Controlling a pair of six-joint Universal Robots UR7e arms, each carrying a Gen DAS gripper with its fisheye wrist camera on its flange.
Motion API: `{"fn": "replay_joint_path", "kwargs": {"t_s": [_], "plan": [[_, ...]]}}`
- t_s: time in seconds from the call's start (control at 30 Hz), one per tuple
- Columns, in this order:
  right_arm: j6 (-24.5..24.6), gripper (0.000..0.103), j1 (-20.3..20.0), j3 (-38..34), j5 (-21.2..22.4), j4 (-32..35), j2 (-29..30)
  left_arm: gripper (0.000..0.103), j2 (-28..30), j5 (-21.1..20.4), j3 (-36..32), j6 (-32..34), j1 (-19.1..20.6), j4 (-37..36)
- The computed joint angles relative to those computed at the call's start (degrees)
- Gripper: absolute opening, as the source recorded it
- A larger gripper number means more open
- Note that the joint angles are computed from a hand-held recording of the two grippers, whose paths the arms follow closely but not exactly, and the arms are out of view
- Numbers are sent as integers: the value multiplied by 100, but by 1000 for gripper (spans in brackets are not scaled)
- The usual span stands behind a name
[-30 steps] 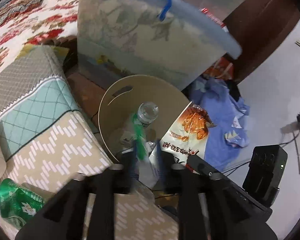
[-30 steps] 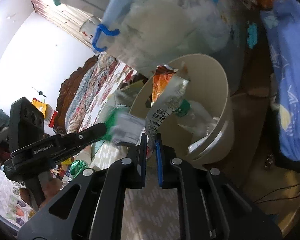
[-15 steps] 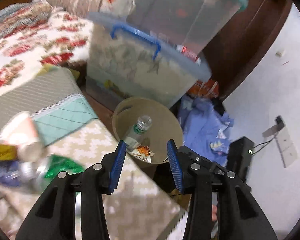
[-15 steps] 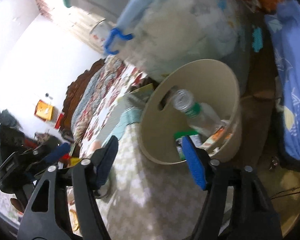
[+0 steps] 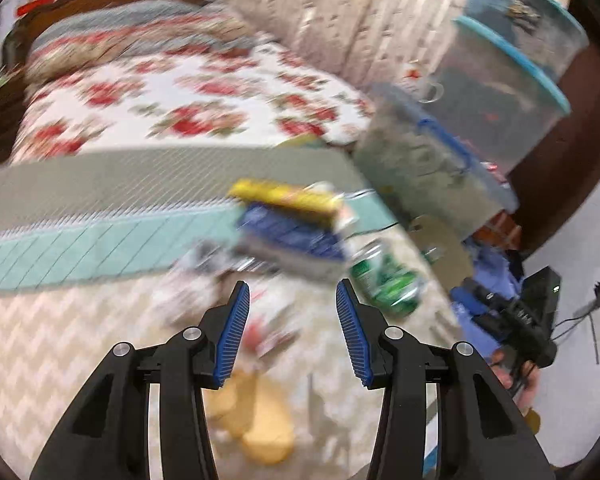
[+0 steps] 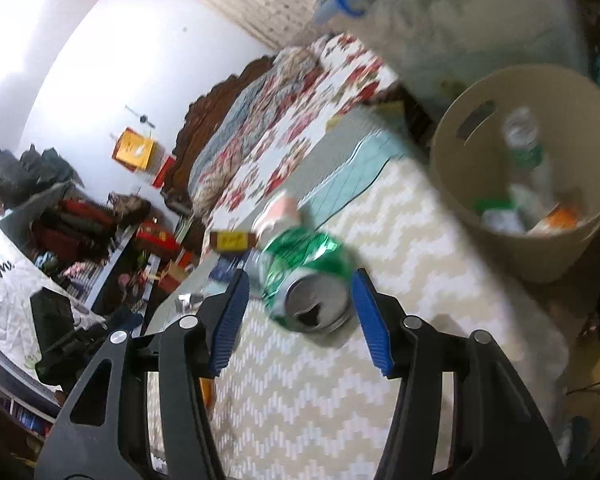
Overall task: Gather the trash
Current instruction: 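Return both tools over the bed and hold above the remaining trash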
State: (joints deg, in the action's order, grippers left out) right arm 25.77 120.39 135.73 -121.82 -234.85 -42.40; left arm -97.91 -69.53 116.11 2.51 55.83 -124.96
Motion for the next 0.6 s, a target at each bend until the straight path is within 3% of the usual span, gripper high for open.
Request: {"fn": "replay_joint_path", "kwargs": {"t_s": [0.17, 0.33, 0.6], "plan": [[362, 51, 90, -288, 18, 253, 267, 43, -257, 579, 171, 39, 262, 264], [457, 51, 457, -688, -129, 565, 596, 43, -467, 927, 364, 236, 333, 242], [808, 51, 868, -1373, -402, 1672, 1146, 43, -667, 1315, 648, 669, 433, -96]]}}
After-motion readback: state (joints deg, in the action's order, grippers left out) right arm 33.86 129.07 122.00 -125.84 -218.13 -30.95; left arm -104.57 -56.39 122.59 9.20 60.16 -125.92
